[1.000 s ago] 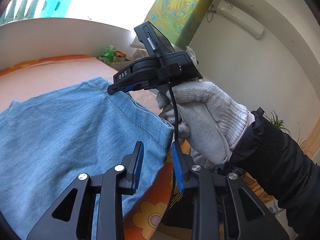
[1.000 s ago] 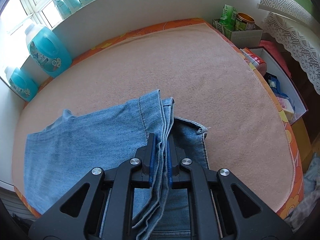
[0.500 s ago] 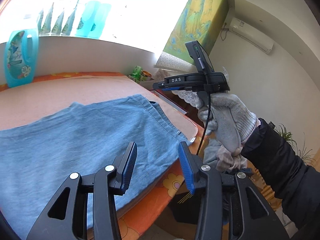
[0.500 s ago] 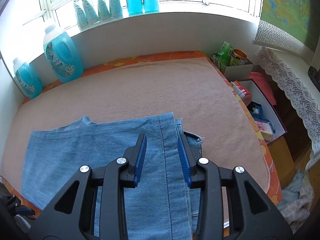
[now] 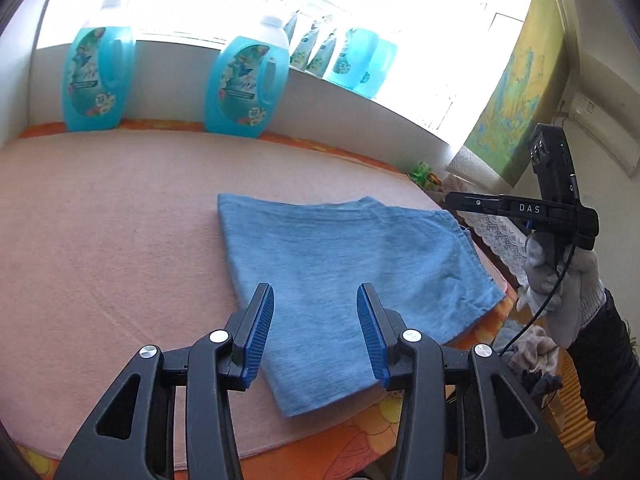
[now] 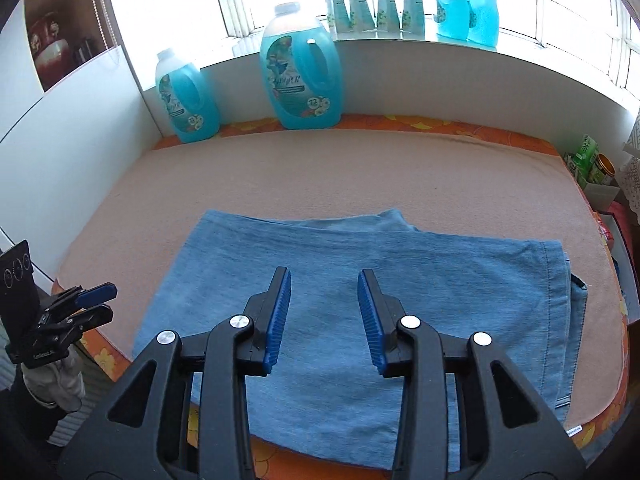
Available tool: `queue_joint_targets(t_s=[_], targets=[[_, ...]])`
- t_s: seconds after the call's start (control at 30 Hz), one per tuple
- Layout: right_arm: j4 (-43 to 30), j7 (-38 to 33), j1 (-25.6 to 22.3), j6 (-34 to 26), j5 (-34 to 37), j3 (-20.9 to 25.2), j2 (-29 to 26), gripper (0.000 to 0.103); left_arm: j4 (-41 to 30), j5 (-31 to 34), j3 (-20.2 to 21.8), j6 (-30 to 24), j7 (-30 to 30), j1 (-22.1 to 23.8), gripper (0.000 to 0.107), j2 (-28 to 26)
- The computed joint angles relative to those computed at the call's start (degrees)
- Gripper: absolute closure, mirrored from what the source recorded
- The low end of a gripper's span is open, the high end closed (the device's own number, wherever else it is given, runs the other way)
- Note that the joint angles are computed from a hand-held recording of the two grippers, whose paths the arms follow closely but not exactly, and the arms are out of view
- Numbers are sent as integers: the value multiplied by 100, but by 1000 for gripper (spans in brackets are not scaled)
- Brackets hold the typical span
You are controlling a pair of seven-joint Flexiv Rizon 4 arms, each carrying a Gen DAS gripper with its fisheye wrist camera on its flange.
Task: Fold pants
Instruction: 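Open the right gripper and move it to the folded jeans edge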
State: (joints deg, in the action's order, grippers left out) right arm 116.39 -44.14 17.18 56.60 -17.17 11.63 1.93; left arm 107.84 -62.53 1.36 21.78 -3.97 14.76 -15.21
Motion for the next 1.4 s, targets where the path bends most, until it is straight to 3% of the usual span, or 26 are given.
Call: queue_joint_targets(t_s=[0.23, 0.57, 0.83, 0.93, 1.2, 1.4], targets=[[-616, -402, 440, 207, 395, 107, -1088, 67, -20, 159, 47, -211, -229, 175, 65, -168], [-1625, -926, 699, -67, 1072, 176, -2234, 67, 236, 328, 19, 348, -231, 65, 65, -293], [-2574, -1232, 846, -968, 1230, 143, -2729, 66, 317, 201, -10, 451, 73, 136, 65, -268], [-2966, -1072, 997, -1319, 933, -53, -2912, 47, 277, 218, -16, 379, 60, 161, 65, -289], [-4220, -854, 1177, -2531, 606, -331, -3704, 47, 227, 291, -14, 304, 44, 173, 65, -274], [-4494, -826, 1230, -2790, 502, -393, -3885, 47, 364, 318, 22, 497, 191, 104, 65, -144]])
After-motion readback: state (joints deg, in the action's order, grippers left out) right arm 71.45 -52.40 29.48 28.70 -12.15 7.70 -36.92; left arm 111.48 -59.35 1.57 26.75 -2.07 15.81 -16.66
